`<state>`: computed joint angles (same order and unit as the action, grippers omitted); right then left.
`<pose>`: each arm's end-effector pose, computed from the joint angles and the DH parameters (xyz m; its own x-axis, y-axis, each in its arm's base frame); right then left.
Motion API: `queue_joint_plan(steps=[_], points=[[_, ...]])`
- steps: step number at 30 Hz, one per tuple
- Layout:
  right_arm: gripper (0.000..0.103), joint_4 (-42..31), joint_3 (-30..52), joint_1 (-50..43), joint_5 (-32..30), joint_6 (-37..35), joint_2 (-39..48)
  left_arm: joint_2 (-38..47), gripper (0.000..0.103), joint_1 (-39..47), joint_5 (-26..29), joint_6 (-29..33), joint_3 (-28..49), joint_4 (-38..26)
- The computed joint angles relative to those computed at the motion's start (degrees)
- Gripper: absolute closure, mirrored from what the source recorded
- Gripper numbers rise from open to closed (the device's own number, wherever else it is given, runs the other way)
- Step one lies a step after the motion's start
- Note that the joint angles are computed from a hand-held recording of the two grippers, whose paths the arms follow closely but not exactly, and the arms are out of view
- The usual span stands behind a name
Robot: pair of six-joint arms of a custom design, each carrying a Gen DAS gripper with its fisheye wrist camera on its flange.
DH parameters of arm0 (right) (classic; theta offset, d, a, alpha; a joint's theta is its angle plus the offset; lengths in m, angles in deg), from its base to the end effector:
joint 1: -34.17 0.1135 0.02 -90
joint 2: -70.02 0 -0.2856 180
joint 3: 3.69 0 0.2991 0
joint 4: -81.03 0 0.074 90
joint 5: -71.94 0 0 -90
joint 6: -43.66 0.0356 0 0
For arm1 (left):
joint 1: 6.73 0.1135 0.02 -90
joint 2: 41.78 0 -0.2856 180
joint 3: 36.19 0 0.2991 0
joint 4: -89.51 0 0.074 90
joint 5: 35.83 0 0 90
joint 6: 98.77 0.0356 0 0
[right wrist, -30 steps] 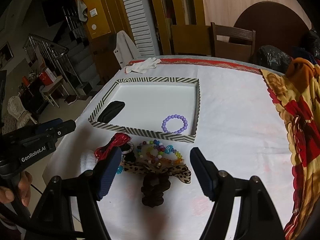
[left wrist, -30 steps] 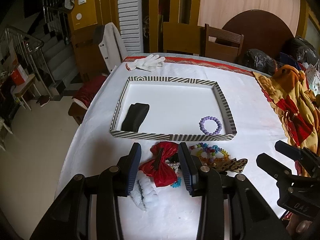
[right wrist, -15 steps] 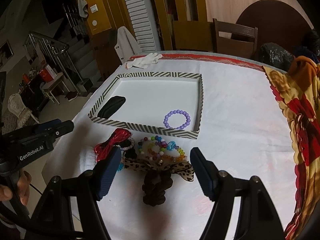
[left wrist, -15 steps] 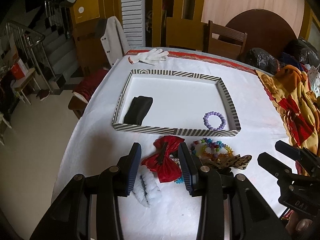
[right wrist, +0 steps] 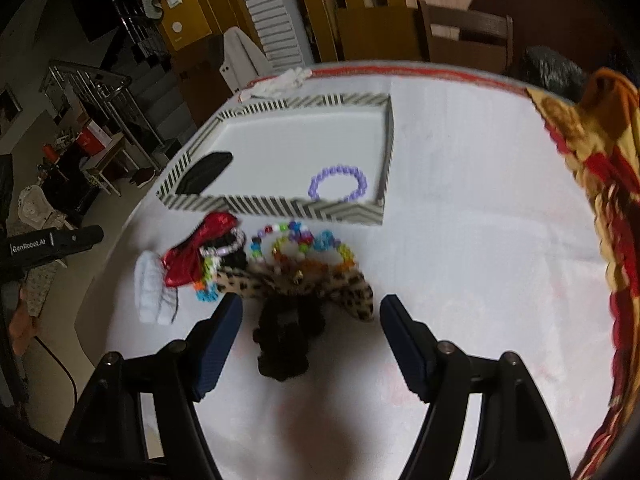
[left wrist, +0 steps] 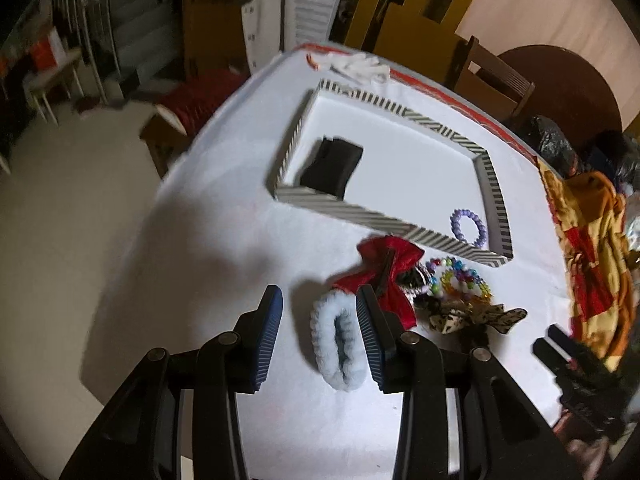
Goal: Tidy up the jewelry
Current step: 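Grasp the white fluffy scrunchie with the left tool while the right tool grasps the leopard-print bow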
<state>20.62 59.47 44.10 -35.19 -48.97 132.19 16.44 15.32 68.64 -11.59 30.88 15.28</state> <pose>0.2353 0.0518 0.2782 -0.8328 -0.1903 -0.5198 -0.3510 0.9077 0.2300 0.1983 0.0707 0.3037 -0.8284 -0.3869 -0.4049 -0.3082 0.9186 -0.2474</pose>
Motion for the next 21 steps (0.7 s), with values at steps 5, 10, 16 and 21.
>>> queue_joint_plan(steps=[5,10,16,21], points=[[0.028,0.43,-2.05,-0.48,-0.36,-0.45,0.58,0.62,0.059,-0.42,2.52,1.96,-2.49,-0.41],[0.028,0.27,-2.54,-0.32,0.5,-1.16,0.21,1.51,0.059,-3.03,2.53,3.53,-4.79,-0.44],[0.028,1.23,-2.04,-3.57,-1.34,1.3,3.92,4.49,0.059,-3.83,2.21,2.75,-6.41,1.17],[0.028,5.49,-2.75,-3.53,-2.34,6.47,7.19,6.4,0.059,-4.76,3.77,1.79,-7.11,2.97]])
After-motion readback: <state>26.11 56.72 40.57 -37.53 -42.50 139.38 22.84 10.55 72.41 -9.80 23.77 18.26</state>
